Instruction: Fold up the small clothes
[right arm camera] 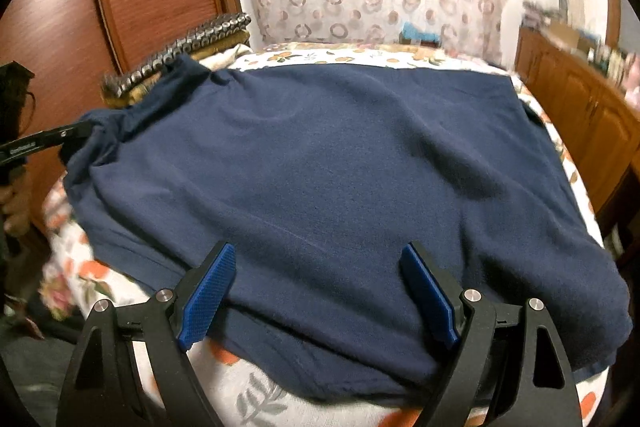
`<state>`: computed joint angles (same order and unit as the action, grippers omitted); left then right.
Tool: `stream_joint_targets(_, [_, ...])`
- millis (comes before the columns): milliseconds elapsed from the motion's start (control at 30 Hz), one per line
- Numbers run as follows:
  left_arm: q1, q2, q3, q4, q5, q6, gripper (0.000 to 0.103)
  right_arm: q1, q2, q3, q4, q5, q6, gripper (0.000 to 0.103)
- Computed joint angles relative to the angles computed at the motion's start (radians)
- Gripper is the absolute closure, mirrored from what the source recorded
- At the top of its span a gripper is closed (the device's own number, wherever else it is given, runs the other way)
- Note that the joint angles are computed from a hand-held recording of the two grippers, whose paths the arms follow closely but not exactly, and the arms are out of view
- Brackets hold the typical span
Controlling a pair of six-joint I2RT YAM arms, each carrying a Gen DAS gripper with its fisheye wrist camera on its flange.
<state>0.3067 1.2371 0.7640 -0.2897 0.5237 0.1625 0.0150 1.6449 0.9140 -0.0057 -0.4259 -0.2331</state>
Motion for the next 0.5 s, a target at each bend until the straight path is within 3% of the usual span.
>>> stream_joint_targets(200, [-0.193, 0.012, 0.070, 0.096, -0.039, -0.150, 0.096, -0.066, -0.077, -0.036, 0.004, -0.007, -0.013, 0.017])
stream_joint_targets(500, [-0.428, 0.169, 0.192, 0.203, -0.092, -0.221, 0.096, -0.188, -0.139, -0.113, 0.051, -0.049, 0.002, 0.017])
